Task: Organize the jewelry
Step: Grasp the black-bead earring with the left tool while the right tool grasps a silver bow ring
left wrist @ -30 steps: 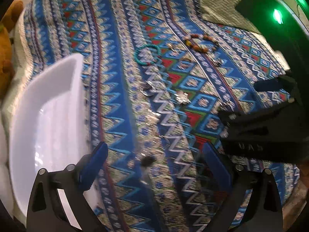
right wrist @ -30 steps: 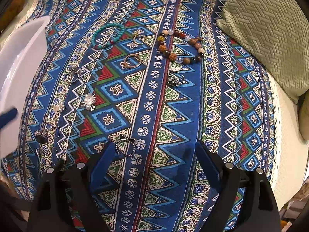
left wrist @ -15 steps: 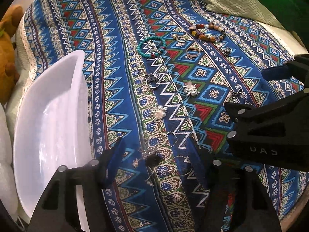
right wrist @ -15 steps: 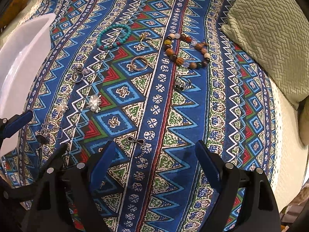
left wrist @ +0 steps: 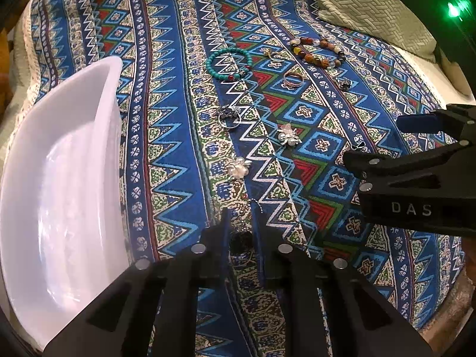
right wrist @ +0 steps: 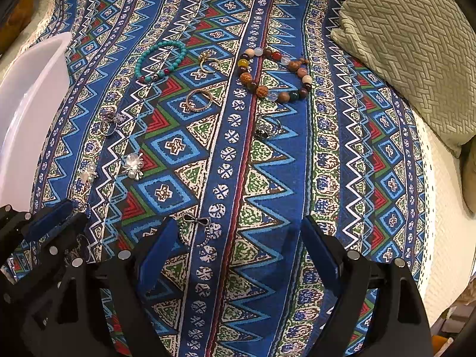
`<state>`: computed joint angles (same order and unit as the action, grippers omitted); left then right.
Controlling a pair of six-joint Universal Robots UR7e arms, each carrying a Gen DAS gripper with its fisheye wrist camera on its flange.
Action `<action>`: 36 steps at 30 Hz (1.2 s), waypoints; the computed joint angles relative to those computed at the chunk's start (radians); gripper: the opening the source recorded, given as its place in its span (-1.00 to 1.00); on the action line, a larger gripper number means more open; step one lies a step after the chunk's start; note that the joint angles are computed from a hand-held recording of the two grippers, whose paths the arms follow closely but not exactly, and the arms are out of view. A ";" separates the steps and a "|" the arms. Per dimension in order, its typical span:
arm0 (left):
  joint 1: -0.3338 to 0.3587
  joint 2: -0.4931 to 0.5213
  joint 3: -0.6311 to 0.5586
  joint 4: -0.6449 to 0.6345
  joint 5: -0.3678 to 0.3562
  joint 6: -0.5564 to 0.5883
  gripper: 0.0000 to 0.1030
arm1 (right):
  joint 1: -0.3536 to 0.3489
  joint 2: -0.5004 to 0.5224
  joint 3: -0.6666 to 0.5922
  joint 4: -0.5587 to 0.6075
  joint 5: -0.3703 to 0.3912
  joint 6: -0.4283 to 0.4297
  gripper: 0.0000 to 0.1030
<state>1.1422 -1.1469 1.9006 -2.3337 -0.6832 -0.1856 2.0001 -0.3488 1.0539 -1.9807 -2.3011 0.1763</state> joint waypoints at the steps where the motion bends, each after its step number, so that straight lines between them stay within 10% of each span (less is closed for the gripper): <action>1: 0.002 -0.002 -0.003 0.005 -0.007 -0.004 -0.75 | -0.001 0.001 0.001 -0.001 0.003 0.001 0.63; 28: 0.010 -0.060 -0.021 0.065 -0.098 -0.047 -0.99 | -0.014 -0.005 0.010 -0.030 0.087 0.042 0.63; 36: -0.001 -0.059 -0.020 0.109 -0.071 -0.061 -0.97 | -0.003 0.002 0.013 -0.048 0.058 -0.008 0.32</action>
<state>1.1415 -1.2063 1.8804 -2.2252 -0.7541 -0.2468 1.9966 -0.3471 1.0671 -2.0289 -2.2431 0.1681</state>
